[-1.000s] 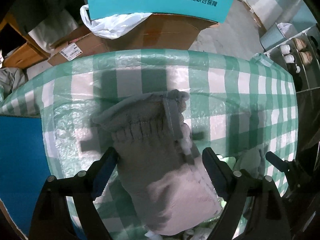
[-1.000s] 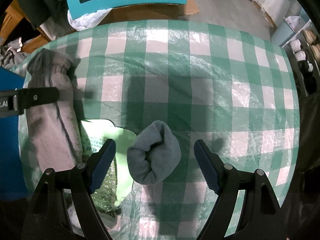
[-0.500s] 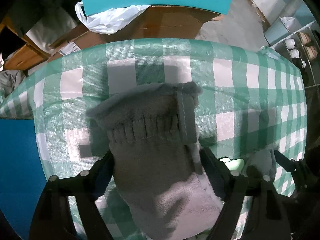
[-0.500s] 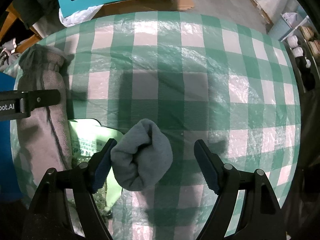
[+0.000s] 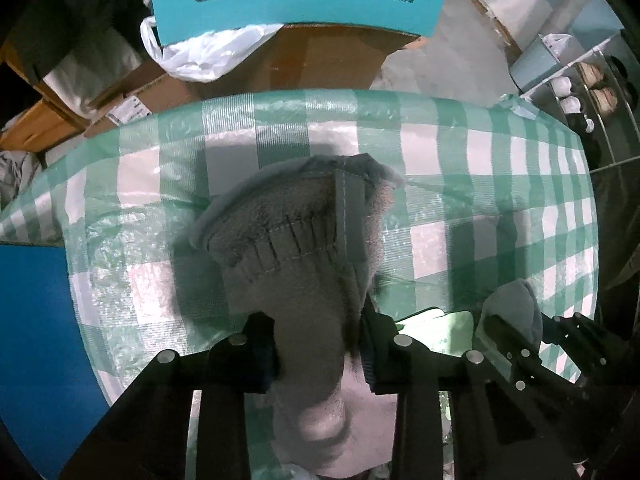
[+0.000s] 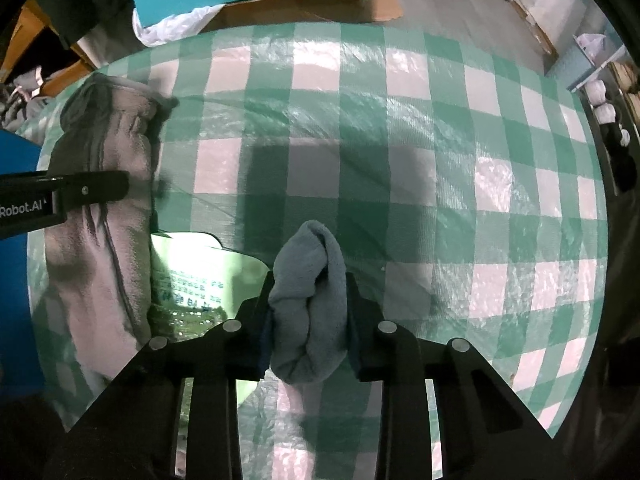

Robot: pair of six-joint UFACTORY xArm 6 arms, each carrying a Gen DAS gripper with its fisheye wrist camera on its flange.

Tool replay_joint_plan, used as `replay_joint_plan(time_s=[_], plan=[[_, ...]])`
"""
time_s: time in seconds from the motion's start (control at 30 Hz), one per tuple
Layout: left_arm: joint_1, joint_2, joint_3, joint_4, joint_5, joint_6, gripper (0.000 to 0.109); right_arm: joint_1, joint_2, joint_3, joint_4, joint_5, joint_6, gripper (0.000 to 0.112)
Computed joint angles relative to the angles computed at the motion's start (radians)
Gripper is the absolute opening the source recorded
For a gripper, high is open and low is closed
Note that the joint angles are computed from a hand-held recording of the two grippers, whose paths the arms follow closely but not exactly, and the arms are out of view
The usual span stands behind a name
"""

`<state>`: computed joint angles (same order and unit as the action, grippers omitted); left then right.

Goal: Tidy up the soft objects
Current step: 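Lift both grey socks off the table with both grippers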

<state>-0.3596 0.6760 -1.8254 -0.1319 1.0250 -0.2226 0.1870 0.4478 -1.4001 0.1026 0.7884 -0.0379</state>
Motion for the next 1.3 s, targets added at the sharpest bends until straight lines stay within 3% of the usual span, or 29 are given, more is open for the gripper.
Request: replay_joint_plan(time_s=[0.53, 1.3], plan=[[-0.004, -0.162, 0.128, 0.041, -0.096, 0.062, 0.031, 0.024, -0.102, 0.05, 0.005, -0.053, -0.013, 0.027], [-0.028, -0.476, 0.461, 0.255, -0.248, 0.051, 0.031, 0.066, -0.35, 0.217, 0.004, -0.129, -0.047, 0.027]])
